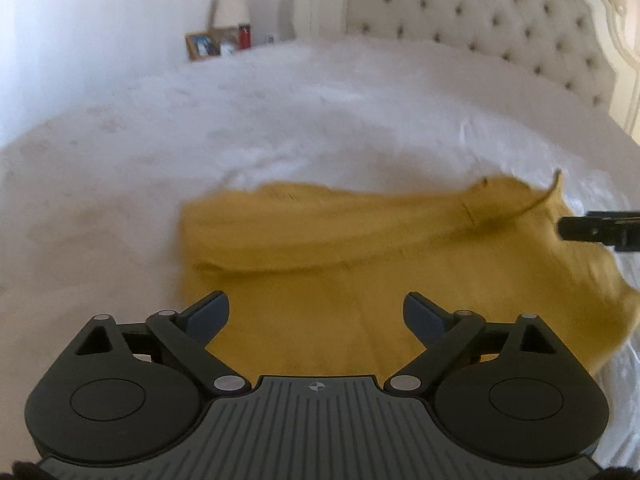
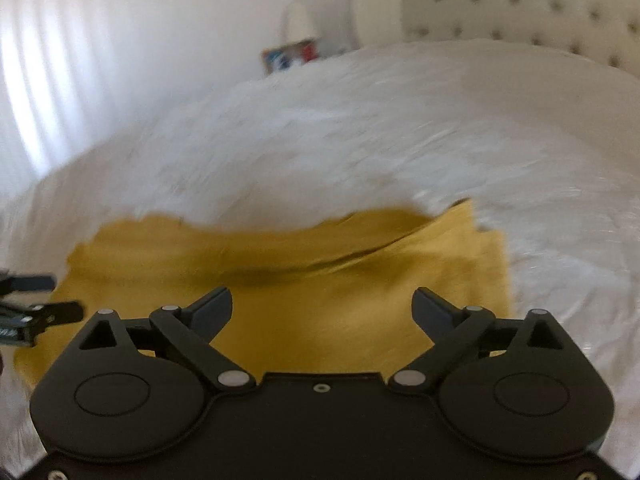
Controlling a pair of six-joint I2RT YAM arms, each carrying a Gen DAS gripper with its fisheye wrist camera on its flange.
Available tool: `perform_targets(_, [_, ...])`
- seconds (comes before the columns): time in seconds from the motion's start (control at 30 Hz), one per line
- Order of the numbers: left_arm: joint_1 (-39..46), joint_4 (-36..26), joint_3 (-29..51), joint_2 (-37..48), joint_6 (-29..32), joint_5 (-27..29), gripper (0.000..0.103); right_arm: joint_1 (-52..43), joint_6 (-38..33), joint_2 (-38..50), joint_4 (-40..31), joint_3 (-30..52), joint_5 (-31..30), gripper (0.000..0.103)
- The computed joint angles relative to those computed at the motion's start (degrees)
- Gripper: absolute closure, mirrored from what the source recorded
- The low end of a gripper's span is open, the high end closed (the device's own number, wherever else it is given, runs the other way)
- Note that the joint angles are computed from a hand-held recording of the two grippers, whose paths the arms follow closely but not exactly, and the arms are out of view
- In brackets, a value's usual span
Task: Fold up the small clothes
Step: 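Lay the lifted hem over the collar and open both grippers, then press the folded sweater flat with both open grippers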
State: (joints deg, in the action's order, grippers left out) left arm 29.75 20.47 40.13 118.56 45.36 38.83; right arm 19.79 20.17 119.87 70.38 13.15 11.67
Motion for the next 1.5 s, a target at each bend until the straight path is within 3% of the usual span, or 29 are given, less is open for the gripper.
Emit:
perform_targets(0.13, [-3.32, 2.43, 2.14, 2.98, -2.43, -3.93, 0.008, 1.65, -2.46, 1.06, -9.81, 6.50, 0.07, 0.006])
perform_targets(0.37, [-7.71, -3.49, 13.63, 8.98, -8.09, -9.36, 0.007, -3.07, -3.39, 3.09, -26.43, 19.13, -2.55, 0.004])
perform_targets(0.6, [-11.06, -8.94, 22.04, 11.82, -12.25, -12.79, 0.000, -7.63, -1.63, 4.07, -34.80, 26.57, -5.46, 0.004])
perform_targets(0.8, [-12.27, -15.61, 29.99, 14.48, -16.49, -14.26, 0.000, -9.39, -0.53, 4.16, -37.74, 28.55, -4.76, 0.003])
perform_targets(0.93, [-12.50, -15.82, 31.92, 14.82, -20.79, -15.53, 0.000, -10.67, 0.86, 3.16, -38.20, 28.12, -3.15, 0.003])
perform_targets(1.07, [-12.83, -18.02, 38.03, 17.20, -27.17, -19.36, 0.000, -11.91, 2.43, 1.18, -35.28, 24.84, -0.29, 0.003])
perform_targets(1.13, [-11.59, -20.17, 39.08, 16.49, -28.06, -17.08, 0.001, -12.01, 2.78, -1.89, -31.27, 20.25, -1.07, 0.003])
perform_targets(1.2, [-9.77, -19.75, 36.30, 14.03, -25.77, -12.67, 0.000, -10.84, 0.08, -3.95, -27.09, 16.15, -2.39, 0.003])
perform_targets(1.33, [-7.88, -17.13, 26.66, 8.52, -16.19, -9.49, 0.000, -5.08, -4.70, -3.46, -25.02, 13.60, -1.02, 0.003])
perform_targets(1.5, [-9.64, -14.13, 19.10, 6.87, -9.46, -8.93, 0.000, -0.37, -4.88, 1.45, -30.44, 20.47, -0.82, 0.003])
